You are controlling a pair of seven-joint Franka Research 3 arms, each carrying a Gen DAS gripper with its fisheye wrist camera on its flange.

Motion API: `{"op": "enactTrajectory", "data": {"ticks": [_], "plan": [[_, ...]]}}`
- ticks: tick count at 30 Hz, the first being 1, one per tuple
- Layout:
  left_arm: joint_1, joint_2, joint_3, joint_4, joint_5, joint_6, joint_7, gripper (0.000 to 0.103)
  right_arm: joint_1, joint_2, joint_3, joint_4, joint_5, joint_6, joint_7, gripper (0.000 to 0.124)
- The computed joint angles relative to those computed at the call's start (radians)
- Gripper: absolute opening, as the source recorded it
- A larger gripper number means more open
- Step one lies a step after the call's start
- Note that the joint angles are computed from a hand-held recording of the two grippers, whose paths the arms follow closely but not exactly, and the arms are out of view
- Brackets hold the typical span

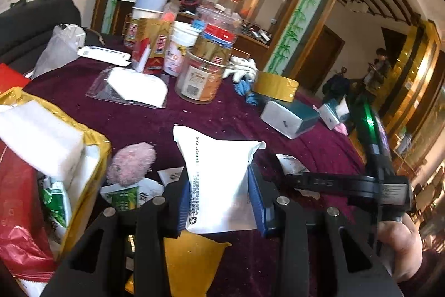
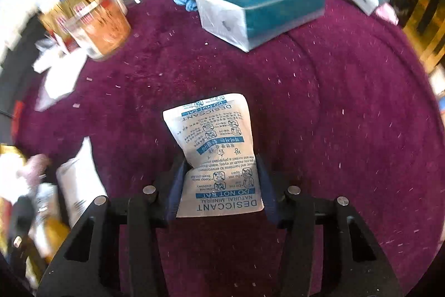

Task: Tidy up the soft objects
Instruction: 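Carry both packets over the tray and open both tools to drop them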

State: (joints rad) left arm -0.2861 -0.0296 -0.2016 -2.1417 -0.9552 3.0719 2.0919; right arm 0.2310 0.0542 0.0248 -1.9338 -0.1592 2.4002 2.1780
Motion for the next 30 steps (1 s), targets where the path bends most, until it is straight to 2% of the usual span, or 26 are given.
{"op": "enactTrajectory", "data": {"ticks": [2,3,5,7,9,11,13,14,16,18,19,21,24,27,30], "plan": [[-0.002,0.000,-0.001,0.005,-0.014,-0.020,0.030,0.039,-0.021,-0.067,-0.008,-0.102,0.134,0.091,-0.042,0.049],[-0.004,0.000,-0.003,0.006,-0.023,-0.022,0.046,0.039,-0.029,-0.110,-0.013,-0.163,0.243,0.154,-0.091,0.049],[-0.007,-0.002,-0.007,0.002,-0.015,-0.017,0.054,0.039,-0.027,-0.173,-0.032,-0.252,0.496,0.217,-0.237,0.049],[-0.016,-0.007,-0.008,0.000,-0.050,-0.006,0.102,0.039,-0.014,-0.239,-0.052,-0.336,0.692,0.254,-0.341,0.049],[-0.033,-0.015,-0.007,-0.001,-0.123,0.020,0.186,0.039,0.042,-0.310,-0.112,-0.414,1.001,0.277,-0.545,0.049],[-0.043,-0.028,-0.007,-0.015,-0.121,0.035,0.192,0.039,0.091,-0.375,-0.160,-0.476,1.282,0.274,-0.741,0.049],[-0.072,-0.066,0.012,-0.035,-0.215,0.023,0.270,0.039,0.100,-0.433,-0.161,-0.527,1.422,0.270,-0.823,0.049],[-0.086,-0.085,0.019,-0.050,-0.244,0.026,0.297,0.039,0.100,-0.458,-0.148,-0.551,1.461,0.273,-0.842,0.049],[-0.105,-0.138,0.027,-0.103,-0.223,0.030,0.276,0.039,0.093,-0.487,-0.124,-0.577,1.498,0.265,-0.860,0.049],[-0.124,-0.217,0.055,-0.162,-0.208,-0.028,0.249,0.039,0.093,-0.509,-0.109,-0.592,1.528,0.257,-0.877,0.049],[-0.114,-0.262,0.053,-0.200,-0.161,-0.044,0.196,0.039,0.094,-0.522,-0.106,-0.601,1.544,0.247,-0.889,0.049],[-0.145,-0.341,0.094,-0.255,-0.177,-0.064,0.196,0.039,0.106,-0.510,-0.091,-0.583,1.574,0.229,-0.908,0.049],[-0.175,-0.483,0.135,-0.360,-0.176,-0.026,0.189,0.039,0.131,-0.451,-0.058,-0.511,1.585,0.196,-0.935,0.049],[-0.110,-0.609,0.127,-0.464,-0.118,0.009,0.088,0.039,0.161,-0.361,-0.019,-0.397,1.582,0.159,-0.954,0.049],[0.012,-0.681,0.129,-0.525,-0.050,-0.029,-0.041,0.039,0.192,-0.216,0.035,-0.215,1.543,0.139,-0.947,0.049]]}}
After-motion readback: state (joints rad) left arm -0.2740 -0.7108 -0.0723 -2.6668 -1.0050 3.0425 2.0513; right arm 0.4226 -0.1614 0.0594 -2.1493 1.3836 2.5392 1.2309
